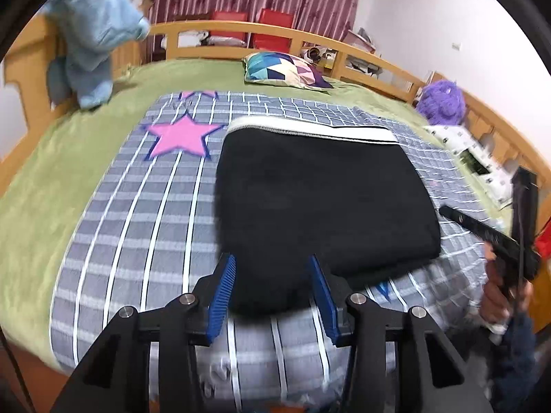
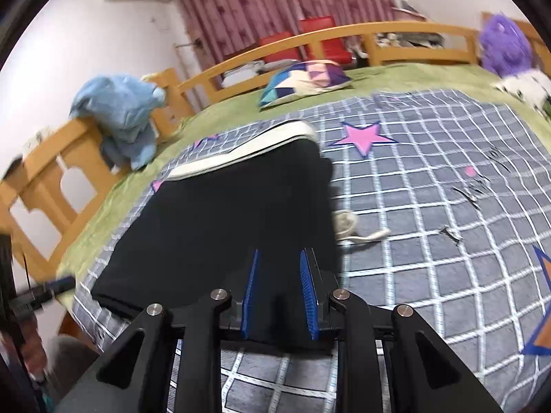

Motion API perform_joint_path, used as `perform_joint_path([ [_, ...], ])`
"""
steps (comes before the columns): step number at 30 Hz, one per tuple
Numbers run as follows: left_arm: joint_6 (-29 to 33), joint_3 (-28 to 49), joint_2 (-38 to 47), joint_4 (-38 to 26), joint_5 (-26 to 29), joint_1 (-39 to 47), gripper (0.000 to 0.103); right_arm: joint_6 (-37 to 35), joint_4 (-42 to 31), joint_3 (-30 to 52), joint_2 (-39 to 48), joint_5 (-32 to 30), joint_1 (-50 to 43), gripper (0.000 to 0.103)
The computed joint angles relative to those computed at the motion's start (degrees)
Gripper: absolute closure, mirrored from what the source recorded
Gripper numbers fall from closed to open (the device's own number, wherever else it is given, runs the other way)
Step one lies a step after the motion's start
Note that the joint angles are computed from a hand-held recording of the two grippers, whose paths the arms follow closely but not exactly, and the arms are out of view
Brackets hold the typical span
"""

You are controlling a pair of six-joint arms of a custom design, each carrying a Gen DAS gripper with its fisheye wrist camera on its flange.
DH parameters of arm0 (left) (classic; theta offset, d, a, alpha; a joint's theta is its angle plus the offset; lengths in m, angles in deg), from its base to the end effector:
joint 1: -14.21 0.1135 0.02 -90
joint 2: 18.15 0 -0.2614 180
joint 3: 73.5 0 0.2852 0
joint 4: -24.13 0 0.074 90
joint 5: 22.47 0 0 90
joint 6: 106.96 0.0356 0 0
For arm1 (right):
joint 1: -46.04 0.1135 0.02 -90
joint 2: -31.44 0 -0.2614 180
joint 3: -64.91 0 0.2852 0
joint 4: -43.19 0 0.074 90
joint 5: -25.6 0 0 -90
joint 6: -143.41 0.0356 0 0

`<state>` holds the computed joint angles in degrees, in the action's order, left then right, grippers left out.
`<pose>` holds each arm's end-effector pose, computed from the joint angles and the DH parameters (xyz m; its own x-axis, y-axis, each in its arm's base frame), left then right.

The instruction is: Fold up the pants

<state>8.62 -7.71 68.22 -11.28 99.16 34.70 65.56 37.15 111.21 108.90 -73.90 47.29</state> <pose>0.3145 0.0976 0.1877 -0.7104 0.1270 -0.6922 0.3143 0.9373 -0.1506 0.2940 0.0123 0.1551 -0.6231 0.1940 -0.7577 -0.0223 0.9639 0.2652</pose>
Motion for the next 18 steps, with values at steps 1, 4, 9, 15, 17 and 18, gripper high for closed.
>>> perform_joint_path([
  [1,-1.7,-0.1,1.2,2.5,-2.8,-2.5,0.06,-0.6,-0.7,1.1,2.0,1.6,1.2,0.079],
  [4,-3.8,-0.9,6.0,5.3,-7.3,-6.2,0.06,-1.1,-4.2,5.0,9.2,5.3,2.4,0.086],
  [9,0.4,-5.3,5.6,9.6,-10.7,-8.4,0.055,-3.1,-4.2,4.0,9.1,7.2,3.5,0.086],
  [15,-3.7,10.0,12.5,-2.7,-2.0,-6.1,0.051,1.6,-3.2,5.6,6.2,-1.2,-1.8,0.056],
  [17,-7.3,14.6,15.1,-1.1,-3.2,-7.8,0.049,1.9,-1.3,8.9,7.9,0.3,-2.5,0.04],
  [18,-8.6,17.6,17.0,-1.2,-3.2,-8.5,0.049,2.1,-1.0,12.5,10.6,0.8,-2.9,0.039],
])
